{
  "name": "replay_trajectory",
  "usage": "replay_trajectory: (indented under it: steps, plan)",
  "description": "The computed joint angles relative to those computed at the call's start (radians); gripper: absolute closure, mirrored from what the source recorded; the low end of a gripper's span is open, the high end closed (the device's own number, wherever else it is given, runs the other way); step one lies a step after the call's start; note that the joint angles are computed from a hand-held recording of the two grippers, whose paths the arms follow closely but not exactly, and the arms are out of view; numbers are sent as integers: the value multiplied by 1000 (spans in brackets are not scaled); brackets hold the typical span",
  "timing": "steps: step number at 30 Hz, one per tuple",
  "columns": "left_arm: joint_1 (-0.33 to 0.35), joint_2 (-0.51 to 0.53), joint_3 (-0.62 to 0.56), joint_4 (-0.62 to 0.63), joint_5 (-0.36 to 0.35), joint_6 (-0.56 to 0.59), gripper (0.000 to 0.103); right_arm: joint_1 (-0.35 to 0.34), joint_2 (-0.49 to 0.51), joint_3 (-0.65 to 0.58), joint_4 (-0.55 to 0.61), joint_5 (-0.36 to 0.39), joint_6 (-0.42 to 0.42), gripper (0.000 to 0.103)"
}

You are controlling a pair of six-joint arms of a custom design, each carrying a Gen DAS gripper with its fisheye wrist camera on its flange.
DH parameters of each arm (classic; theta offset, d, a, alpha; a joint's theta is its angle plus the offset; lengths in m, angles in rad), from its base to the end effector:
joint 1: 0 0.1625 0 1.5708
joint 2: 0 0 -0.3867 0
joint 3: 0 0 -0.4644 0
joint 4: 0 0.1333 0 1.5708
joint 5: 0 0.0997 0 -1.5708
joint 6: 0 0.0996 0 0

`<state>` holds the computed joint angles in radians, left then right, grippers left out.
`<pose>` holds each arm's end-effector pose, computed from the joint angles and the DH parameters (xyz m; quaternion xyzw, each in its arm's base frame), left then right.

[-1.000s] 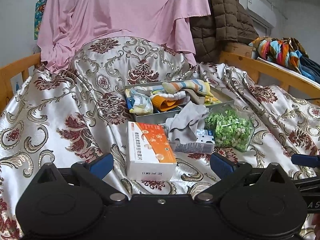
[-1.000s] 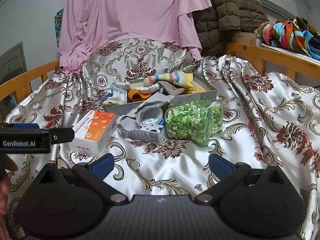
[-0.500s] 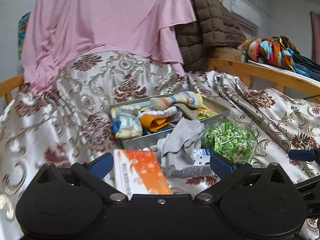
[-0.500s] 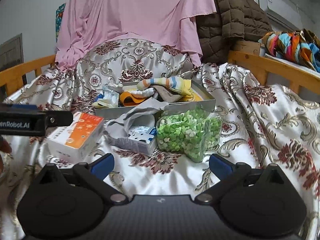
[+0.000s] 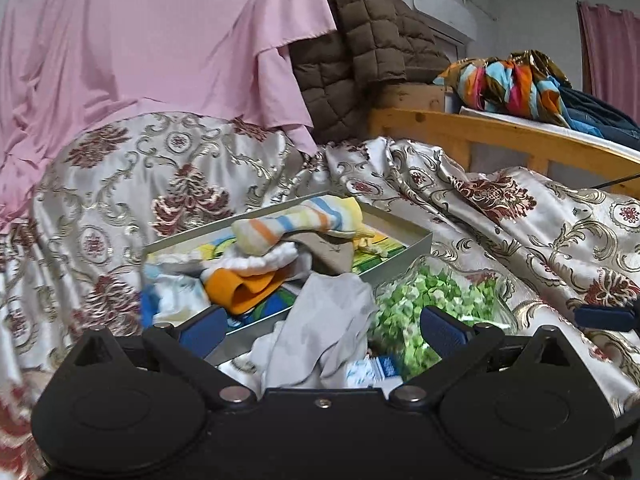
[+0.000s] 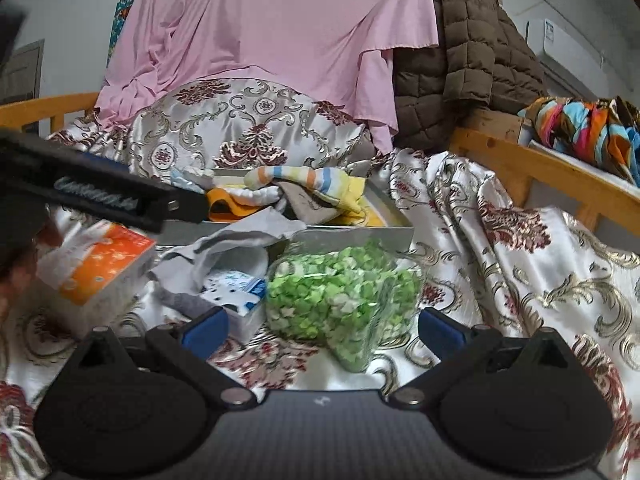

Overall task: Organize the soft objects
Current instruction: 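Grasp the grey cloth with the left tool while the right tool grasps the white tissue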

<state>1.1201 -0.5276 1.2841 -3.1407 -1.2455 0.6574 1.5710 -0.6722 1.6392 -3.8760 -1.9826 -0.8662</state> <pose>-0.2037 -0.8001 0.0460 0.4224 0.8044 -0.3729 0.1882 0.0936 -0.6780 0.0970 0.2072 -0.7501 0.4839 0.4003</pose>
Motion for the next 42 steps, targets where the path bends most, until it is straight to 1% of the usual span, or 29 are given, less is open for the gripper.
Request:
replay_trajectory:
  steps: [3, 6, 8, 11, 15, 17, 18, 19, 20, 21, 22, 23, 24, 25, 27, 28, 31, 36, 40, 42]
  plan:
    - [7, 33, -49, 43, -24, 5, 3, -9, 4, -5, -14, 11, 8, 0]
    - [17, 44, -65, 66, -38, 12, 5, -15, 3, -8, -17, 22, 16, 0]
    - [27, 47, -75, 89, -52, -15, 8, -19, 8, -17, -16, 22, 20, 0]
    - [40, 54, -103, 153, -73, -66, 15, -21, 24, -38, -21, 19, 18, 0]
    - [55, 56, -139, 255, -103, -130, 34, -21, 38, -68, -1, 9, -5, 0]
    - [59, 58, -147, 266, -109, -141, 39, -19, 45, -82, 8, 12, -23, 0]
    - [61, 62, -153, 271, -104, -145, 45, -18, 48, -90, 14, 18, -37, 0]
    - [63, 65, -161, 288, -101, -148, 55, -17, 53, -99, 15, 23, -55, 0]
    - [64, 67, -171, 312, -96, -153, 61, -15, 60, -113, 20, 25, -79, 0]
    - [64, 73, -185, 335, -88, -162, 72, -12, 67, -127, 30, 25, -105, 0]
    - [65, 75, -191, 348, -82, -171, 79, -10, 74, -142, 39, 27, -136, 0]
    - [67, 76, -198, 359, -80, -185, 83, -7, 83, -157, 41, 32, -169, 0]
    - [69, 76, -204, 368, -81, -204, 91, -5, 91, -169, 42, 36, -198, 0]
    - [72, 76, -210, 380, -84, -224, 94, -3, 98, -184, 47, 43, -225, 0]
    - [73, 73, -216, 393, -81, -257, 98, 0, 106, -203, 59, 64, -261, 0]
    - [74, 71, -219, 396, -78, -271, 99, 0, 112, -214, 59, 75, -274, 0]
    - [76, 62, -225, 380, -74, -298, 99, 1, 118, -235, 87, 98, -277, 0]
    - [89, 63, -266, 354, -56, -379, 99, 5, 138, -302, 218, 87, -272, 0]
    - [104, 75, -309, 368, -50, -426, 99, 11, 166, -377, 363, 76, -273, 1]
    - [109, 80, -321, 366, -40, -430, 99, 15, 187, -422, 430, 67, -299, 5]
